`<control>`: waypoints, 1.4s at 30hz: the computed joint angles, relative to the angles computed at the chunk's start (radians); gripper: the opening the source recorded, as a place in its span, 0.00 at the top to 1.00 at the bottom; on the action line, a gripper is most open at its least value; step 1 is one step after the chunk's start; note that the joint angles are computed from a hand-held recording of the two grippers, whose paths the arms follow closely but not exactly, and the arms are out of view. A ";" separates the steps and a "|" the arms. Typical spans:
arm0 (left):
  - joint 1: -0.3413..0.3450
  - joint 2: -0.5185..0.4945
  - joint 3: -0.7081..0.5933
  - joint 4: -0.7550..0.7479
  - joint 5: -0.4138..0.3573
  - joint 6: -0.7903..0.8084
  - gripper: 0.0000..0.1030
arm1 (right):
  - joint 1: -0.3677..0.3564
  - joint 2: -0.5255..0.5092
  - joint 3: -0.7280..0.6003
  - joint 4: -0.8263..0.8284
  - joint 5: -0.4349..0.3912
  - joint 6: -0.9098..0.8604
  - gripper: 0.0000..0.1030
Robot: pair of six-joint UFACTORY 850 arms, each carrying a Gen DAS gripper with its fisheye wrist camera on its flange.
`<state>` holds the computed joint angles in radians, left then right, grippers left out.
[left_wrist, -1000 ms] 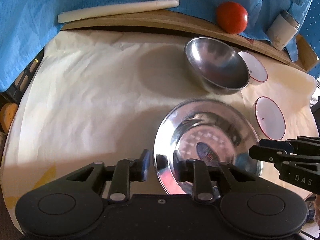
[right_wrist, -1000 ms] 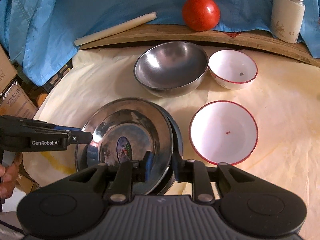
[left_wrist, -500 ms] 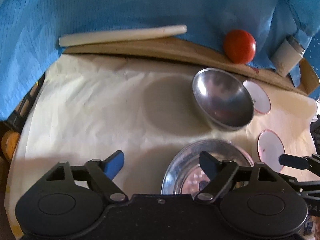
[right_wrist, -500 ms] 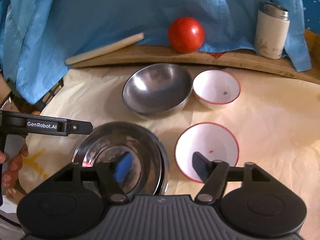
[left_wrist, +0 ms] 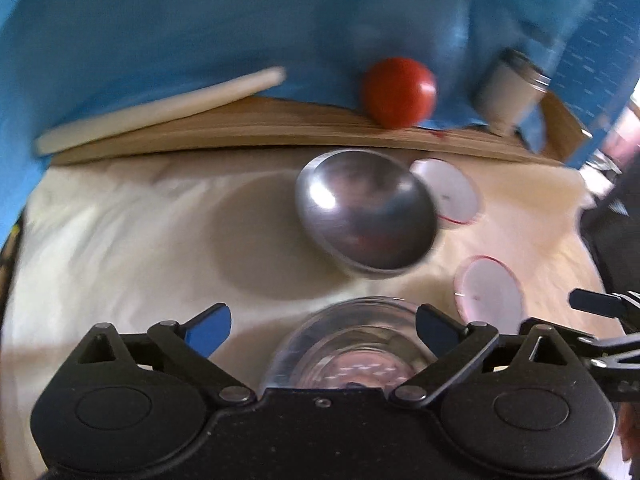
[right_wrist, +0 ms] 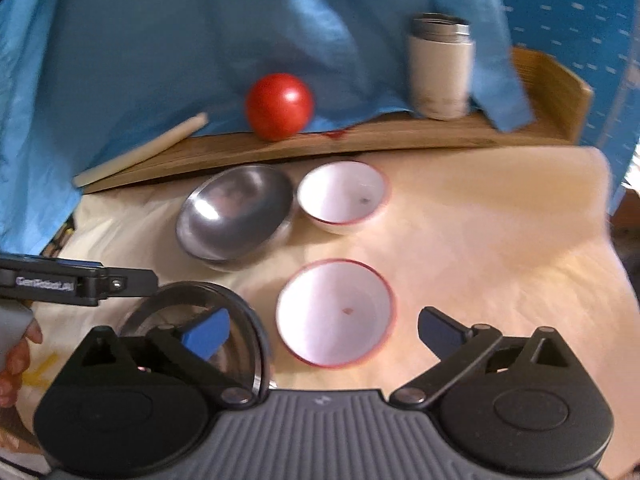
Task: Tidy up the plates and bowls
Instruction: 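Open both grippers to release the small plate on the stack, then move both grippers toward the white red-rimmed bowl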
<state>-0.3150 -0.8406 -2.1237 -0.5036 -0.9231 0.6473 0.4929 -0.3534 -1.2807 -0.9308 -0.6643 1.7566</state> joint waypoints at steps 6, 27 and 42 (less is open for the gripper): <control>-0.022 0.014 0.019 -0.112 -0.074 0.158 0.03 | 0.033 0.046 0.065 0.044 -0.087 0.088 0.00; -0.172 0.021 0.019 0.115 -0.011 -0.148 0.02 | -0.194 0.216 0.295 0.224 0.330 -0.390 0.00; -0.192 -0.227 -0.379 0.192 -0.270 -0.174 0.10 | -0.240 0.191 0.258 0.467 0.336 -0.614 0.00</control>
<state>-0.5073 -1.0672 -2.5024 -0.3112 -1.1935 0.4738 0.2529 -0.1620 -1.0231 -0.4642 -0.3280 1.1429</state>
